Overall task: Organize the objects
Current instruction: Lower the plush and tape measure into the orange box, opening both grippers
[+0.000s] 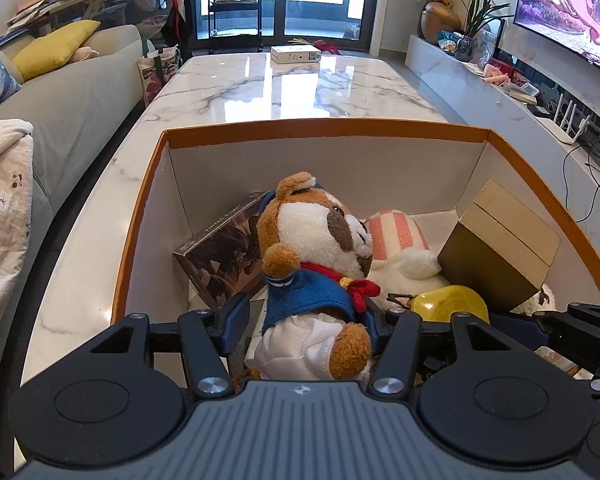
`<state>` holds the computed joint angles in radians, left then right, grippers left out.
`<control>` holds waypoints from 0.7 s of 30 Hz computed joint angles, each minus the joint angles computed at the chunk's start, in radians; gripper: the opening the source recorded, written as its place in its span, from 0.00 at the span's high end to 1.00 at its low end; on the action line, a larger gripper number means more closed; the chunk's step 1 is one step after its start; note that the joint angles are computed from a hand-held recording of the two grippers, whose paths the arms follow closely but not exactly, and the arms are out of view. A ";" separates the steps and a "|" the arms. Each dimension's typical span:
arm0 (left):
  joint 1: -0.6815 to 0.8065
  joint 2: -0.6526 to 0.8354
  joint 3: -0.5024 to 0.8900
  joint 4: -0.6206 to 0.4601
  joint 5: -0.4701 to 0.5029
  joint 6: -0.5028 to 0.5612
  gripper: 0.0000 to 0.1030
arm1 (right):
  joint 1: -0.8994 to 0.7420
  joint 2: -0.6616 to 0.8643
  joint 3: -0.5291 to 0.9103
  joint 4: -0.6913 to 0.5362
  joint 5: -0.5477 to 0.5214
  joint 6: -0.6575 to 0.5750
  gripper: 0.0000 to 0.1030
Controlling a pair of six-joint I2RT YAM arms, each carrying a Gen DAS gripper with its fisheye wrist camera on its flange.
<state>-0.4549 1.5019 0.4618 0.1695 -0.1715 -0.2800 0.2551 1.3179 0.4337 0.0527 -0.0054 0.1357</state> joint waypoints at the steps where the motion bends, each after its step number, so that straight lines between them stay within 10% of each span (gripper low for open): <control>1: 0.001 0.001 0.000 0.000 0.001 -0.001 0.37 | 0.000 0.000 0.000 0.000 0.000 0.000 0.48; 21: 0.006 -0.021 0.002 -0.034 0.034 -0.026 0.27 | 0.009 -0.010 -0.010 0.006 -0.021 0.006 0.32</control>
